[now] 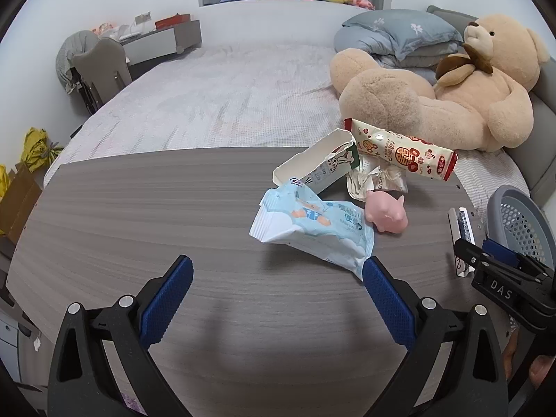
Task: Collect trash
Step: 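Withdraw both grippers from the wastebasket back toward the remaining trash, then close the right gripper on the blue playing-card pack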
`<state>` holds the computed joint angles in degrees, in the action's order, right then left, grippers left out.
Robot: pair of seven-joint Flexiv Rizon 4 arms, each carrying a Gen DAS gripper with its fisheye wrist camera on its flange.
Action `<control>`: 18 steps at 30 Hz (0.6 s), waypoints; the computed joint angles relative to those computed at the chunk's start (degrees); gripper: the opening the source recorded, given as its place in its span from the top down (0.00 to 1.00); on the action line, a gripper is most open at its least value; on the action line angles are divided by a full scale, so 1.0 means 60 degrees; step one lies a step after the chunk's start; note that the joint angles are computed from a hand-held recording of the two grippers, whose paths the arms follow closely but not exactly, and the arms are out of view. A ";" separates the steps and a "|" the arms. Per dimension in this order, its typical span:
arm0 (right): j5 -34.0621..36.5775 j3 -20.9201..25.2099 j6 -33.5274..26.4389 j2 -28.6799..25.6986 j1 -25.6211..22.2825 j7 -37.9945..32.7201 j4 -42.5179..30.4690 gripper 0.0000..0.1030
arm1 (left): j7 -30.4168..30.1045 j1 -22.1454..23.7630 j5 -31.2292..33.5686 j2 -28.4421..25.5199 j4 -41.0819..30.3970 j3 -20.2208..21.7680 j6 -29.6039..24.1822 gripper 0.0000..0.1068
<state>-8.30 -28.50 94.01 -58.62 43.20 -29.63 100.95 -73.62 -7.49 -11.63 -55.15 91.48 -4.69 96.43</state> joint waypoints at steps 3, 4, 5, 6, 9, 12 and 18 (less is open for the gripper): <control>-0.0052 -0.0017 -0.0080 -0.0047 -0.0017 -0.0023 -0.0077 0.44 | -0.0019 -0.0083 -0.0019 -0.0050 -0.0099 0.0055 -0.0094 0.10; -0.0083 -0.0007 -0.0108 -0.0064 -0.0040 -0.0037 -0.0106 0.46 | -0.0023 -0.0105 -0.0022 -0.0068 -0.0126 0.0064 -0.0123 0.10; -0.0106 0.0020 -0.0117 -0.0072 -0.0063 -0.0047 -0.0119 0.48 | -0.0031 -0.0145 -0.0032 -0.0090 -0.0171 0.0094 -0.0178 0.10; -0.0141 0.0069 -0.0152 -0.0070 -0.0107 -0.0068 -0.0142 0.49 | -0.0043 -0.0190 -0.0039 -0.0111 -0.0210 0.0131 -0.0223 0.10; -0.0254 0.0229 -0.0231 -0.0073 -0.0253 -0.0123 -0.0202 0.56 | -0.0117 -0.0346 -0.0065 -0.0183 -0.0295 0.0283 -0.0305 0.10; -0.0293 0.0031 -0.0228 -0.0146 -0.0083 -0.0060 -0.0174 0.65 | -0.0212 -0.0468 -0.0097 -0.0263 -0.0394 0.0405 -0.0428 0.10; -0.0226 -0.0003 0.0014 -0.0134 -0.0065 -0.0117 -0.0067 0.82 | -0.0377 -0.0680 -0.0085 -0.0445 -0.0616 0.0603 -0.0659 0.10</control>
<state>-9.65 -28.52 94.09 -59.43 42.81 -30.34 100.55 -75.89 -11.57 -12.14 -57.82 87.78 -1.07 92.48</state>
